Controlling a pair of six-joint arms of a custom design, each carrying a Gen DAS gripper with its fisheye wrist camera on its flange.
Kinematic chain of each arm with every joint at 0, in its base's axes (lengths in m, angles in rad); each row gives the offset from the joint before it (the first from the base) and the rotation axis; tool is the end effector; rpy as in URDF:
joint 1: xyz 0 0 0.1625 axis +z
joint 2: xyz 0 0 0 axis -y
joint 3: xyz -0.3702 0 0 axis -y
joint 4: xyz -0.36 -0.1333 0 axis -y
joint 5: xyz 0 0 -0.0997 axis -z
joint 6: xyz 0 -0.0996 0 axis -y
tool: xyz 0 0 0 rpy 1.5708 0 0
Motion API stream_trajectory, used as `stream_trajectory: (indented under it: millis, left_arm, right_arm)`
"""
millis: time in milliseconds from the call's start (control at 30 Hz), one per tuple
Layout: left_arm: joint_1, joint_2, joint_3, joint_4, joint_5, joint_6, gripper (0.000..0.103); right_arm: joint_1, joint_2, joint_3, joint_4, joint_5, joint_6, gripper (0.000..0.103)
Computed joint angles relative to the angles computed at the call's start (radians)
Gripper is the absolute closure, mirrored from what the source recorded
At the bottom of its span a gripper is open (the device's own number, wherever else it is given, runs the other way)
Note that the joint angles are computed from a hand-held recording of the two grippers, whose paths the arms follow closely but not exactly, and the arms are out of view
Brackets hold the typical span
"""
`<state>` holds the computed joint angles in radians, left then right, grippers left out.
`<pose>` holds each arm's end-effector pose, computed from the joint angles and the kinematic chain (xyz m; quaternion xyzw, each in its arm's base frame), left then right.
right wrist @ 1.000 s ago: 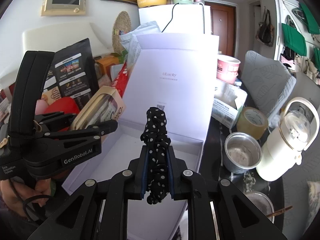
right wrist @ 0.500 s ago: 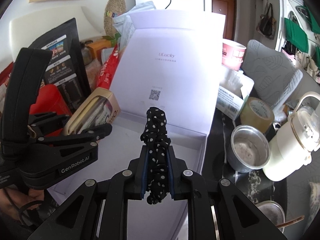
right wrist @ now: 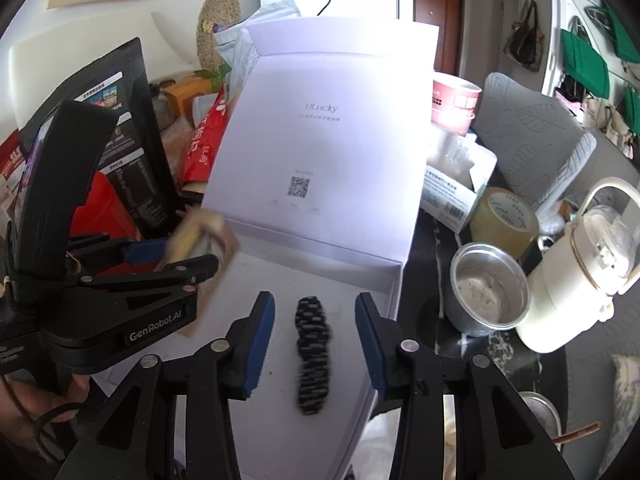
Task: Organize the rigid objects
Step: 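Lower the pen box and scrunchie into the white box and open both grippers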
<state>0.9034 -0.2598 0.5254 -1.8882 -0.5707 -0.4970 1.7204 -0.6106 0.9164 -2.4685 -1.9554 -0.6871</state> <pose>-0.3293 -0.7686 0.1145 0.0623 0.8751 -0.2825 0.3878 0.2112 -0.7578 0.2454 0.3305 -0.8806 0.2275 0.2523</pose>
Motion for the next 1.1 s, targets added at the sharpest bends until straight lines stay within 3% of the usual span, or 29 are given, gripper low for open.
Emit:
stream_trajectory:
  millis: [133, 167, 667, 1100]
  left_arm:
    - [-0.014, -0.025, 0.052, -0.035, 0.027, 0.004, 0.027]
    - [-0.019, -0.036, 0.073, -0.058, 0.031, 0.012, 0.026]
    - [-0.080, -0.130, 0.210, -0.123, 0.087, -0.002, 0.026]
    - [-0.148, -0.259, 0.415, -0.197, 0.127, -0.057, 0.026]
  right_arm:
    - [0.002, -0.023, 0.023, -0.014, -0.008, 0.003, 0.061]
    - [0.003, -0.028, 0.030, -0.018, -0.009, 0.001, 0.061]
    - [0.033, -0.131, 0.163, -0.111, 0.004, -0.020, 0.061]
    - [0.063, -0.258, 0.322, -0.199, 0.020, -0.031, 0.061]
